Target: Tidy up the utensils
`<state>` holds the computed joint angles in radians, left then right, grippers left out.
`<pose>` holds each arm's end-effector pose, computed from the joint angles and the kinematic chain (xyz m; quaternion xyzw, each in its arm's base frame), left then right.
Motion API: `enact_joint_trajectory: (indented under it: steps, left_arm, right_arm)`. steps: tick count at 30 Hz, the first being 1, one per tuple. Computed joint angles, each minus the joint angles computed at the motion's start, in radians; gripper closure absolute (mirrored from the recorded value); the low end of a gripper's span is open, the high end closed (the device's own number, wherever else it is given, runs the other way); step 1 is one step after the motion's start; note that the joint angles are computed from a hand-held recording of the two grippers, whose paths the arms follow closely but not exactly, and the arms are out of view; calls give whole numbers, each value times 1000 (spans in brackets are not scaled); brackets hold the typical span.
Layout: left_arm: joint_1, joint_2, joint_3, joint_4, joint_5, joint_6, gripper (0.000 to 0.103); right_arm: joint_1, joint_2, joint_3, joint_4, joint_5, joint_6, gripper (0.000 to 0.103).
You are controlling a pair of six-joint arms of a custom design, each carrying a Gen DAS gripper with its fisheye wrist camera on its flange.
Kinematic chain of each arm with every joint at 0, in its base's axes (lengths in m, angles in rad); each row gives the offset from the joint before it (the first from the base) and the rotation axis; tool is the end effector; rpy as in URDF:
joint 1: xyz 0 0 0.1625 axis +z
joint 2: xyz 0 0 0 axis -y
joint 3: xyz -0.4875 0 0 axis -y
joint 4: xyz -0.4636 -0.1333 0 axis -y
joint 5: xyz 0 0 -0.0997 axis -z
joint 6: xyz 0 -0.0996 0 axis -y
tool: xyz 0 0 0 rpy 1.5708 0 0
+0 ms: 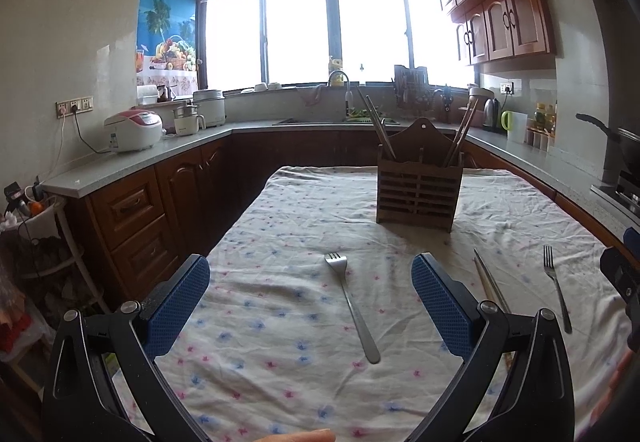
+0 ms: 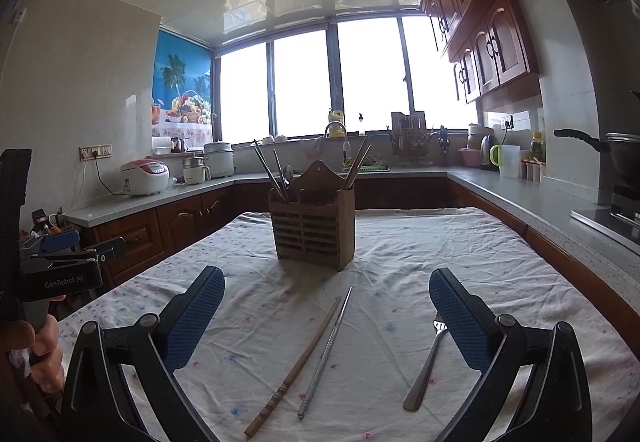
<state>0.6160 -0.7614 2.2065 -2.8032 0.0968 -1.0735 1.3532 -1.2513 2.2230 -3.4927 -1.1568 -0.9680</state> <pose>-0.2824 -0.4847 0.0273 0.0388 0.6718 -0.5875 0.4496 0.0513 -0.5712 0.2706 0.4064 -0.7753 0.4734 0.0985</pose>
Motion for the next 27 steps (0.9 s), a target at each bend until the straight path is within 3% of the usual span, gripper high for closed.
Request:
enact_joint_trajectory:
  steps: [9, 27]
  left_arm:
    - [-2, -11, -2, 96, 0, -66, 0]
    - [-3, -4, 1, 128, 2, -98, 0]
  right_arm:
    - [-1, 5, -2, 0, 0, -5, 0]
    - [-8, 12, 1, -12, -8, -2, 0]
